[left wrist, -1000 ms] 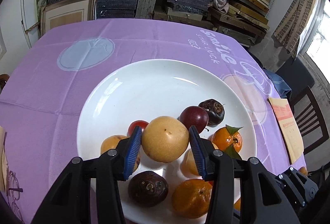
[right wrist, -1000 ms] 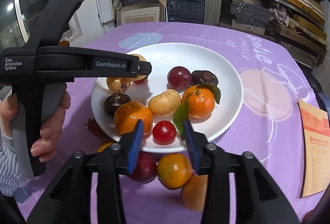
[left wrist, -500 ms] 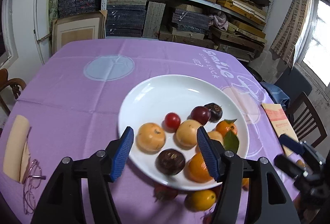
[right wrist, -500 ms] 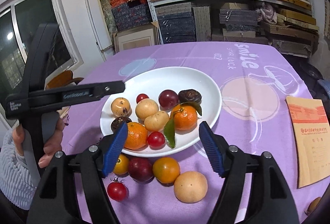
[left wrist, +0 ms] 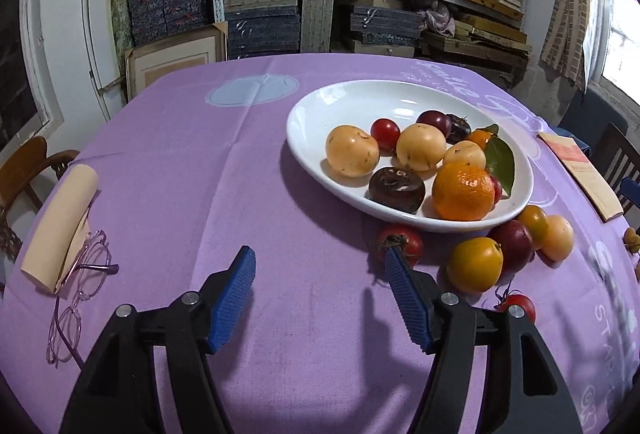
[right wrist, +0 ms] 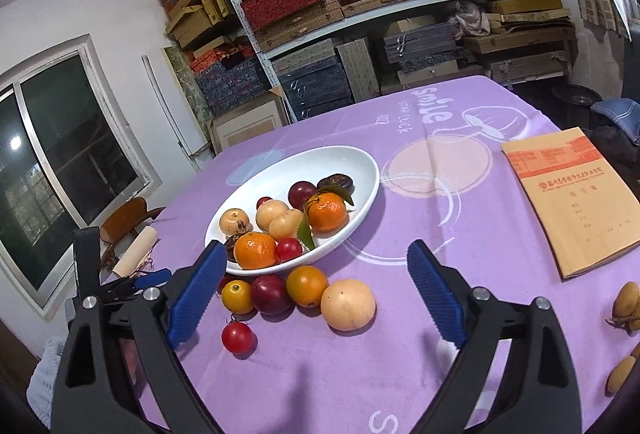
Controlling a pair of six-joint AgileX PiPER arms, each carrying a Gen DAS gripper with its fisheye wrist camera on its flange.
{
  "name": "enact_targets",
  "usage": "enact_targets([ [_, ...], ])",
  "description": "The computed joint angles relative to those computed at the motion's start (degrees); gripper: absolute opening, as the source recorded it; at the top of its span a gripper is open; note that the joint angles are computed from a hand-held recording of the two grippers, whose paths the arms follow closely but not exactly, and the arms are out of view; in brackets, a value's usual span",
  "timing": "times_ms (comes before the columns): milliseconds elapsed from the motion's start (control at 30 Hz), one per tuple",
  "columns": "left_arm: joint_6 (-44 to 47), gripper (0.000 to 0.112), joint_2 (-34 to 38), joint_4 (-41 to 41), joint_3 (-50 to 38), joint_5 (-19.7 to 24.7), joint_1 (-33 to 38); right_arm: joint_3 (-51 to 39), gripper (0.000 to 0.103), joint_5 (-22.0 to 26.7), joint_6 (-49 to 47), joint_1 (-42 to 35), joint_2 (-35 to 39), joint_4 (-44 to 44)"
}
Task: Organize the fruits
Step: 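Withdraw and grasp a stemmed red tomato with the left gripper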
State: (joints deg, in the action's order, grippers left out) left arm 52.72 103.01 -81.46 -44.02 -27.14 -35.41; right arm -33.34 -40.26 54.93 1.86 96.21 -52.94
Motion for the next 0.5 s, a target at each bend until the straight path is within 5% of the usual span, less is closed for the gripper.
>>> enact_targets([
  [500, 10.5, 0.068, 5.6, -6.8, -7.9, 6.8, 1.7, -0.2, 0.094, 0.1, 0.1, -0.2, 0.3, 0.0],
])
